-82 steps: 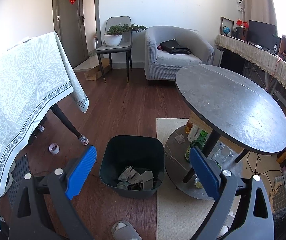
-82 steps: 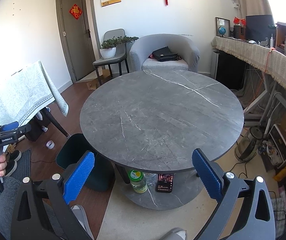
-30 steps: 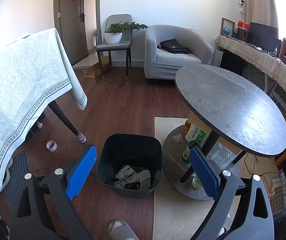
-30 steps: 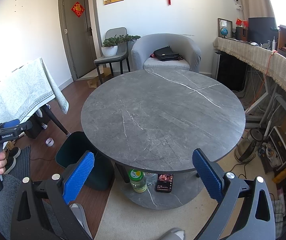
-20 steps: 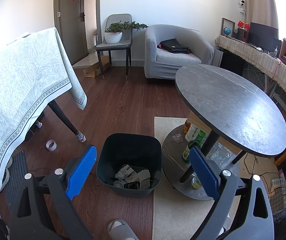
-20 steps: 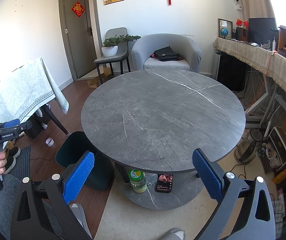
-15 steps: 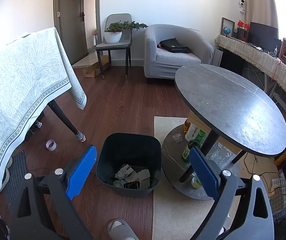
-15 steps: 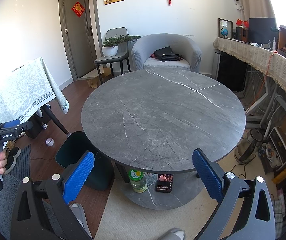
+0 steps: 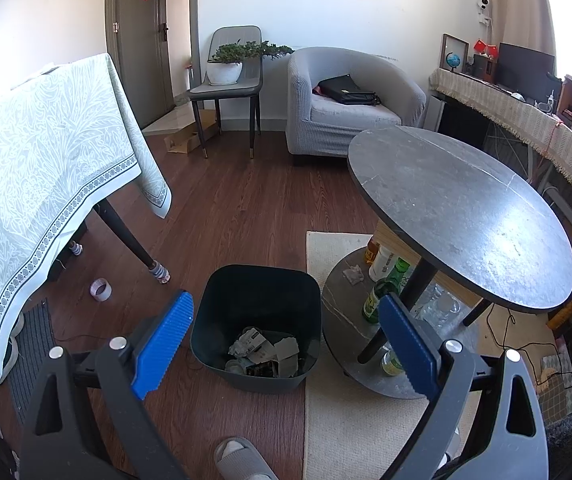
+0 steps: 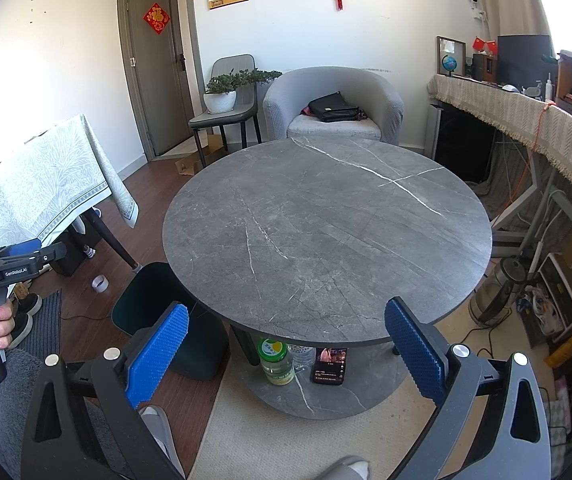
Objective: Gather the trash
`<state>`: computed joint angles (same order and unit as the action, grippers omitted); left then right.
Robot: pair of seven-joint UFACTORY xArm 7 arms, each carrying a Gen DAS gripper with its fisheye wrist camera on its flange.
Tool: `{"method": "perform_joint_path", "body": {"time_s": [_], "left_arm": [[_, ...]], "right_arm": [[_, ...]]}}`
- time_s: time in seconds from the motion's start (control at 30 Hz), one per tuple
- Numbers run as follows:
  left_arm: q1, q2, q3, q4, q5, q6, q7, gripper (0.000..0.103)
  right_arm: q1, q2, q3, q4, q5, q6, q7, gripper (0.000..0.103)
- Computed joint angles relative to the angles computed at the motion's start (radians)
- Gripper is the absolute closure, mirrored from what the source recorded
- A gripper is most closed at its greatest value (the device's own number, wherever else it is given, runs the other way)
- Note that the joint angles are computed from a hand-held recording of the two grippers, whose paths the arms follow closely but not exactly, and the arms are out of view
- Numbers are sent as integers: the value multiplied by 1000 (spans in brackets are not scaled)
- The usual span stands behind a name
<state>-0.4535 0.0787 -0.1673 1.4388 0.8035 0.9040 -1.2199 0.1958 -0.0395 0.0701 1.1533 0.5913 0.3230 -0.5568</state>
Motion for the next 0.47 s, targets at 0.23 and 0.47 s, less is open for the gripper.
{"method": "perform_joint_path", "body": {"time_s": [0.23,0.47], "left_arm": [[0,2,-1,2,-2,-5,5,7],[-7,10,2,13,-5,9,4,7]], "right_arm": [[-1,0,-1,0,5,2,-11,4],[-4,6,-2,10,8,9,-26,4]]}}
